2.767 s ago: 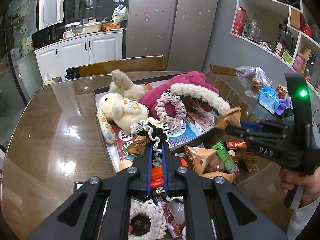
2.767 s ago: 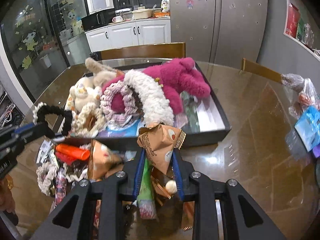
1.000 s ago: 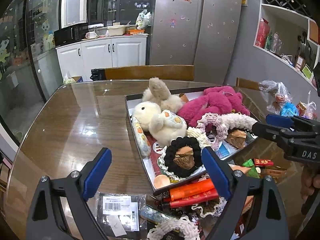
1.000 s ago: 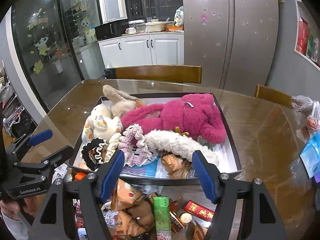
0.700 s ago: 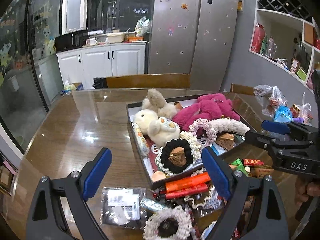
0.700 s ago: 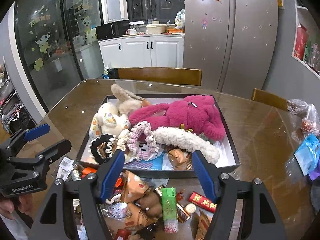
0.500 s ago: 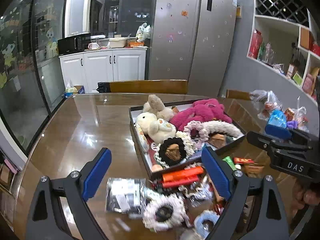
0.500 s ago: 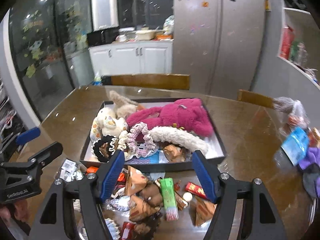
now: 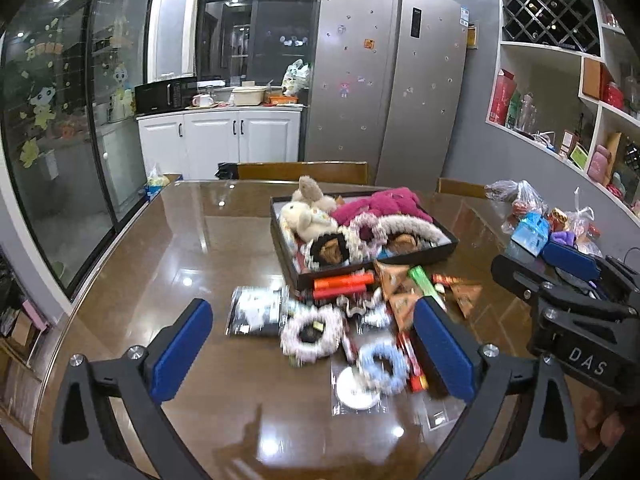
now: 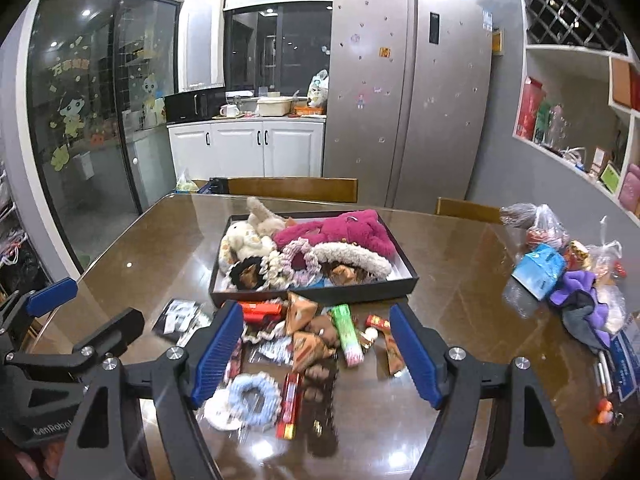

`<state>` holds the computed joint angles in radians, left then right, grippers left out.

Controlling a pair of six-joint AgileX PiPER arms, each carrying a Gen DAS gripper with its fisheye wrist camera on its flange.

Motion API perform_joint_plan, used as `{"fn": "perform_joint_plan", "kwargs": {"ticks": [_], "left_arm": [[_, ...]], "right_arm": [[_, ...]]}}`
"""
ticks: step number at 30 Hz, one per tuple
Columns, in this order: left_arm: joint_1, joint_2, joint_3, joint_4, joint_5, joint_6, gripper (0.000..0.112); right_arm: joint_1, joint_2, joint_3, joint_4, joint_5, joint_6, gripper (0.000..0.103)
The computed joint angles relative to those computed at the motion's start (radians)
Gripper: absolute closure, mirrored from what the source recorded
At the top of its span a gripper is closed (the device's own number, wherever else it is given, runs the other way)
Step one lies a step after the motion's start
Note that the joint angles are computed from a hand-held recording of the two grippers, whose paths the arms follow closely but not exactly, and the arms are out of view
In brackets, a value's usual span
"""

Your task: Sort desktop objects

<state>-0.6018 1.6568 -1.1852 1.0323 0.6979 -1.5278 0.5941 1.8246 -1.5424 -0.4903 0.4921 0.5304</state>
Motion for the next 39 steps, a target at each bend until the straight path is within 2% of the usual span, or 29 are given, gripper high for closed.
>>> {"fn": "perform_joint_plan", "kwargs": {"ticks": [8,11,13,22,39], "left_arm": [[-0.249,-0.091,0.170,0.068,0.196,-0.240,0.010],[-0.304,-0.110,0.205,0.070,0.218,-0.277,0.010],[-0.334,-0.111,0.211,0.070,0.246,-0.288,0.010],[-0.387,-0.150,0.238,0.080,0.314,-0.320,0.010],[-0.408,-0.175,0.243,0.083,0.334,-0.302,0.010]], "right_arm": [[0.053,-0.276,0.444,-0.303,-0.135,0.419,0.023],[0.102,-0.345,0.548,-0.508,-0.098,0.637,0.021],[0.120,-0.375,0.588,-0.556,-0.083,0.702,0.021],[0.158,-0.408,0.624,-0.571,-0.067,0.729,0.021],[0.198,-0.411,0.626,-0.612,-0.020,0.763,0.021]]}}
